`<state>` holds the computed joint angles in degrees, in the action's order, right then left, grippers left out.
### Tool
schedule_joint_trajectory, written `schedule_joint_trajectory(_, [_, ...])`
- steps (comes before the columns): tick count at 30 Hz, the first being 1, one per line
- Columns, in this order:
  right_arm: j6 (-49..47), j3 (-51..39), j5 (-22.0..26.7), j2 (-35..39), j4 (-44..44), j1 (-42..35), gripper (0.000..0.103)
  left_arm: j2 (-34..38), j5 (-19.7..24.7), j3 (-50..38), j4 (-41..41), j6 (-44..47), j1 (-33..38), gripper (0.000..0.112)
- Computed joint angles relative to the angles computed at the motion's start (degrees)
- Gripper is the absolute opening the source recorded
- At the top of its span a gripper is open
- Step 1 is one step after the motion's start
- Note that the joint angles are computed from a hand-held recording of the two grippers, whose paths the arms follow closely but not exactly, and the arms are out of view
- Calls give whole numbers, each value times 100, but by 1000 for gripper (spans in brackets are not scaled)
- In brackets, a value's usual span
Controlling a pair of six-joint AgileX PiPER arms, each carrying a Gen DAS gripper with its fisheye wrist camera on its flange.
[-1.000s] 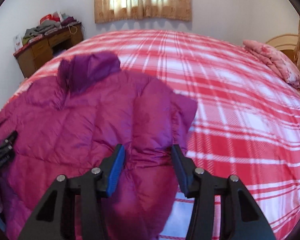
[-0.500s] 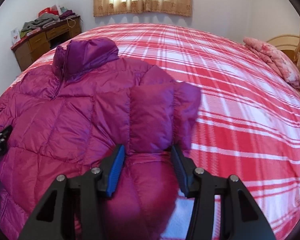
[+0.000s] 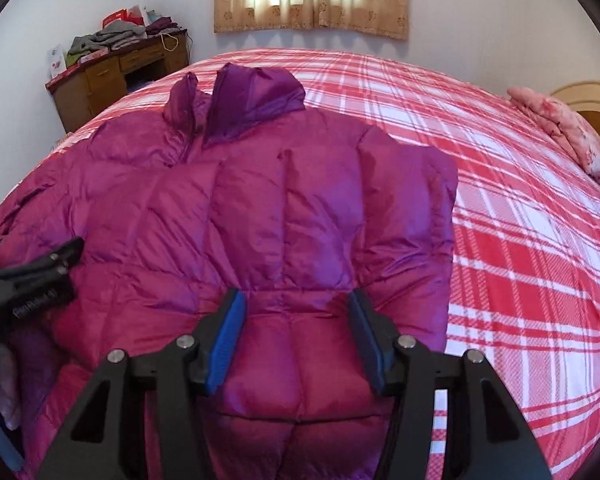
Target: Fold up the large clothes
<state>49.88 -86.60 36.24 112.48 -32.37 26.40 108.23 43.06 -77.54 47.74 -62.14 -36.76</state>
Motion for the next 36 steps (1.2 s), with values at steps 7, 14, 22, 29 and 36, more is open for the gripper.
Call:
schedule_joint_trajectory(7, [5, -133, 98, 139, -75, 28, 58, 63, -54, 2, 20, -100, 13, 90])
schedule_joint_trajectory(14, [17, -222, 206, 190, -123, 80, 58, 129, 31, -69, -31, -81, 73, 96])
schedule_joint_trajectory(22, [52, -271, 286, 233, -214, 111, 58, 162, 34, -106, -104, -74, 106, 99])
schedule_joint_trajectory(29, [63, -333, 358, 285, -277, 139, 59, 127, -143, -95, -430, 119, 258, 101])
schedule_joint_trajectory(36, [-75, -367, 400, 271, -170, 119, 62, -69, -299, -188, -1680, 1492, 664, 101])
